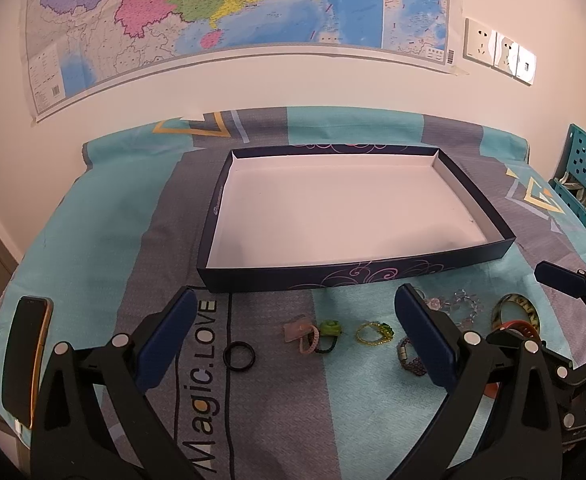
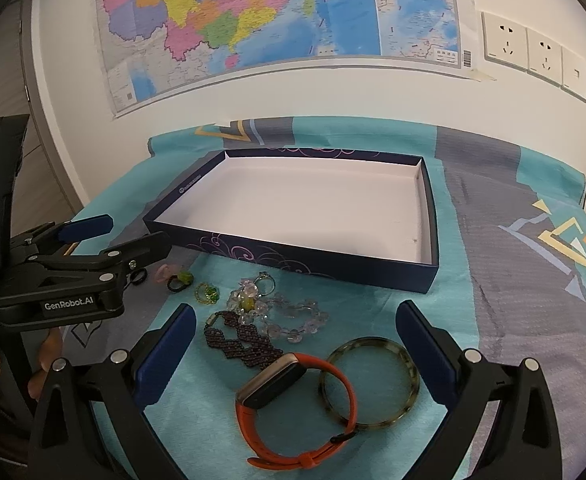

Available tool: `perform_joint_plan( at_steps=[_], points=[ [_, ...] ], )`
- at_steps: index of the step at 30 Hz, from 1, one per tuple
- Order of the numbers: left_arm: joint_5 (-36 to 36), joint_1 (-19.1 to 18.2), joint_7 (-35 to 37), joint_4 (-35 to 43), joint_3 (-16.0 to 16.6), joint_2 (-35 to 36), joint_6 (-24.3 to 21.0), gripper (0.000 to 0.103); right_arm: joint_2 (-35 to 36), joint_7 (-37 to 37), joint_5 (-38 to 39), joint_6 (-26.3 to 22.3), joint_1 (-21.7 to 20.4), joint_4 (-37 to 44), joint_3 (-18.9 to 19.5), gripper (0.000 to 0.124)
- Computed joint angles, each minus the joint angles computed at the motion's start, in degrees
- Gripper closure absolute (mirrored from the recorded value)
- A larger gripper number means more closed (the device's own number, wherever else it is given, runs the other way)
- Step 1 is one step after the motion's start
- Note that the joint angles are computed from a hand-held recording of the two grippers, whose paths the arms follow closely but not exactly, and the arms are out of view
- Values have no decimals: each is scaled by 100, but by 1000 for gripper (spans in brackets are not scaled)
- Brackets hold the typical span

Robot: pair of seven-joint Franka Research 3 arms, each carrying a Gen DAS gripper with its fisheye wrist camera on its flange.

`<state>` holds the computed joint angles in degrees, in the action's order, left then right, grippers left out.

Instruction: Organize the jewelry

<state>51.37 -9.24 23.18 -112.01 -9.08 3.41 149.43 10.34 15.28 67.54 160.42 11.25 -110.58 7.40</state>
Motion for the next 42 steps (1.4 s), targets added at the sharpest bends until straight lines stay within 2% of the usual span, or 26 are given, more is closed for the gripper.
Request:
perform_joint_plan(
  at_steps=[42],
  points=[
    [-143, 23, 81, -45, 22, 18, 34, 5, -33, 28, 54, -13, 18, -44, -7, 27]
  ],
)
